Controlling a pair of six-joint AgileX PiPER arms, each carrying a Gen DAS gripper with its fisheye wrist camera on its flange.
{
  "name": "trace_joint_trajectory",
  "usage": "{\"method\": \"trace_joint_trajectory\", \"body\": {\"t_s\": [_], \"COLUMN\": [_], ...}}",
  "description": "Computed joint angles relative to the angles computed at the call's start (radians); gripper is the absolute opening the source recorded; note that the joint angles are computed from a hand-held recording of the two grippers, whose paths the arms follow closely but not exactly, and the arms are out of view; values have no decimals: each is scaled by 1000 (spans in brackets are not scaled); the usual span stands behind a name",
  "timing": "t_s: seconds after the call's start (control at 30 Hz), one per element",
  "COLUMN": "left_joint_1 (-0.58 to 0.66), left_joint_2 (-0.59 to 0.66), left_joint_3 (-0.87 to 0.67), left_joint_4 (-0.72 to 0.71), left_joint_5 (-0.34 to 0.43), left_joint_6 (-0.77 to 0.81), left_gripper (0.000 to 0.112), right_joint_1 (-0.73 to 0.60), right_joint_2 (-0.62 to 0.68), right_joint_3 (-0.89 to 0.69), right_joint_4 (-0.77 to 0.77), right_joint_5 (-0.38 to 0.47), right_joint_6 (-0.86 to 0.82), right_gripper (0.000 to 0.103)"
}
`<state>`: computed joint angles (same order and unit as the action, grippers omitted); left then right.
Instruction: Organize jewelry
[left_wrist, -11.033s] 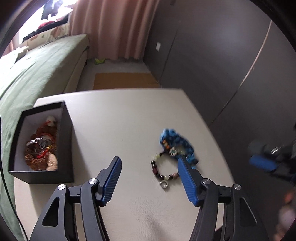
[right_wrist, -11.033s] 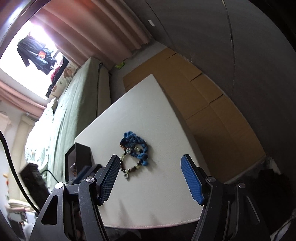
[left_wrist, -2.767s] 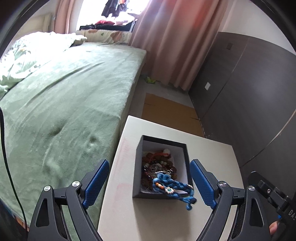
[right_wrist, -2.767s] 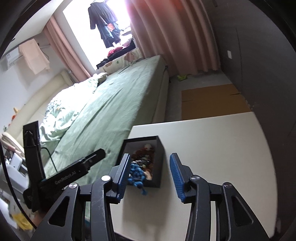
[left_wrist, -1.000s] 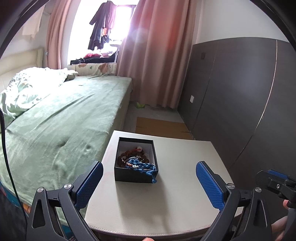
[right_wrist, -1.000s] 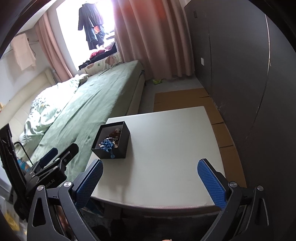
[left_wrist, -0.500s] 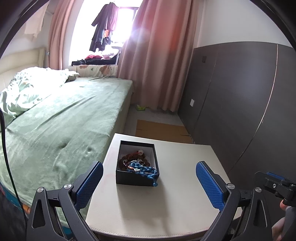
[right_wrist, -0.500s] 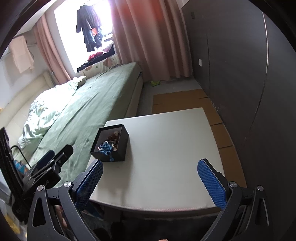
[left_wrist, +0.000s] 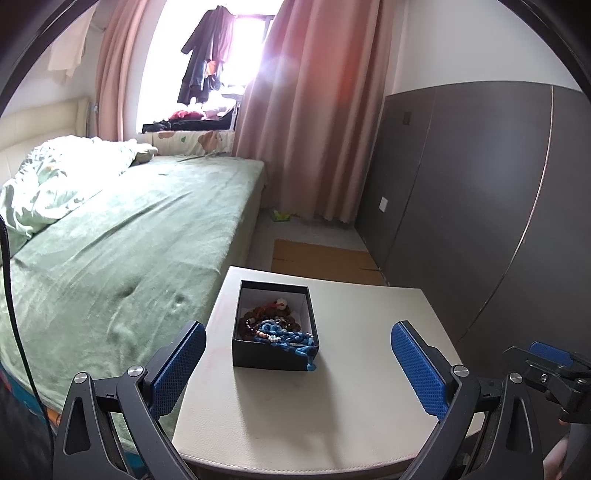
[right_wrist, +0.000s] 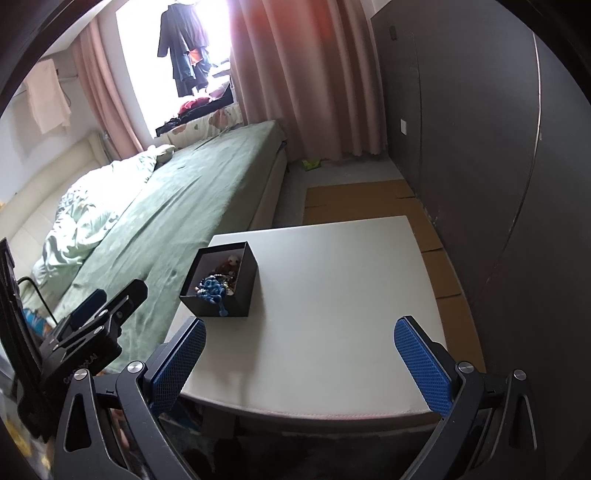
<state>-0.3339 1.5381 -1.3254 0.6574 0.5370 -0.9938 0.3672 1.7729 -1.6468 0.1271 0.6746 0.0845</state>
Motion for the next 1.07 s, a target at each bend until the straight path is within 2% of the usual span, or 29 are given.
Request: {"method": "trace_joint_trajectory", "body": {"t_s": [1.07], "left_joint_1": [-5], "left_joint_2": [-17], "left_joint_3": [6], "left_joint_4": [34], "left_joint_5": [-5], "left_joint_6": [-19], "left_gripper": [100], "right_joint_1": [-8], "right_joint_2": [15], "right_joint_3": [-34], "right_joint_4": [-16], "right_joint_5": [35], "right_joint_6": [13], "right_gripper": [103]}}
